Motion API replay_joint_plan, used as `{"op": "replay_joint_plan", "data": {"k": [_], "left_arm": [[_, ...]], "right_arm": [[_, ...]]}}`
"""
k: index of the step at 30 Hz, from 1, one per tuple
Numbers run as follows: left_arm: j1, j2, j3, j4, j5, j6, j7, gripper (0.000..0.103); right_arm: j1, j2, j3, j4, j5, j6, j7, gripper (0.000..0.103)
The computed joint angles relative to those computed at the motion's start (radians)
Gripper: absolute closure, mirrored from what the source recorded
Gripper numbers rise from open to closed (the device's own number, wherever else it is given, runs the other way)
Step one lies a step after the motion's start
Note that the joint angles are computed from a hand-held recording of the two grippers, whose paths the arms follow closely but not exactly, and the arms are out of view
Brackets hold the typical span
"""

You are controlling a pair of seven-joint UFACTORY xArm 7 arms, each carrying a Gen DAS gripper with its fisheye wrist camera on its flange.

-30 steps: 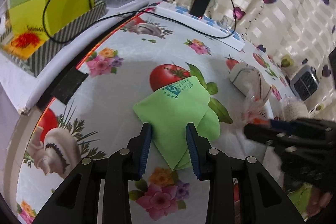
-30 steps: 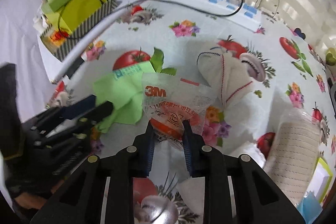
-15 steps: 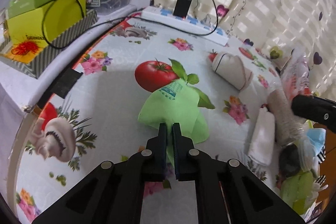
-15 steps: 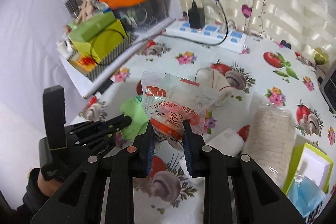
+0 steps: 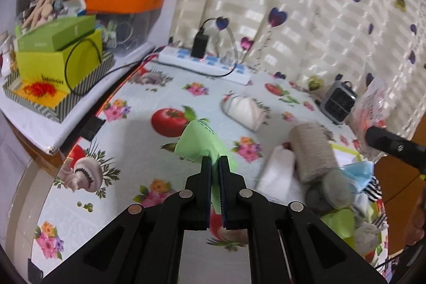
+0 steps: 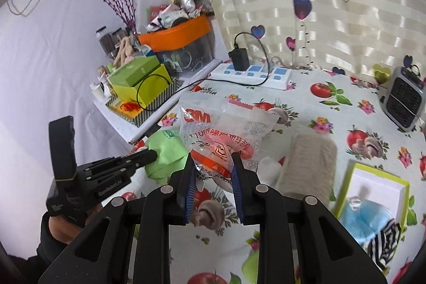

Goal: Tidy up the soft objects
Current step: 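Carry the green cloth and plastic packet into the white box with both tools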

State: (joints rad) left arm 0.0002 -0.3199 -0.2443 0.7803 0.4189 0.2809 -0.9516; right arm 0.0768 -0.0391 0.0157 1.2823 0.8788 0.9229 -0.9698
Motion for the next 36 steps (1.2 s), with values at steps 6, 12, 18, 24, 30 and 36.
{"op": "replay_joint_plan", "data": {"k": [6, 12, 18, 24, 30, 36], "left_arm": [[-0.031, -0.001, -0.037, 0.053, 0.013, 0.005, 0.005, 0.098], [-0.086, 0.087, -0.072, 0.171, 0.057, 0.014, 0.016, 0.097], [-0.186, 0.212, -0.054, 0.309, 0.101, 0.014, 0.029, 0.097], [-0.298, 0.332, -0.017, 0.440, 0.086, 0.012, 0.098, 0.098], [-0.382, 0.449, 0.017, 0.565, -0.007, 0.022, 0.223, 0.098], [-0.444, 0.584, 0.054, 0.713, -0.101, 0.085, 0.336, 0.098]], "right_arm": [[-0.042, -0.027, -0.044, -0.026, 0.047, 0.023, -0.033, 0.078], [-0.101, -0.025, -0.086, -0.034, 0.083, 0.030, -0.046, 0.078], [-0.166, -0.014, -0.116, -0.036, 0.089, 0.015, -0.040, 0.078], [-0.216, 0.007, -0.128, -0.047, 0.075, -0.012, -0.033, 0.078], [-0.255, 0.081, -0.114, 0.009, 0.041, -0.029, 0.000, 0.078], [-0.279, 0.190, -0.073, 0.095, -0.047, -0.042, 0.064, 0.078]]}}
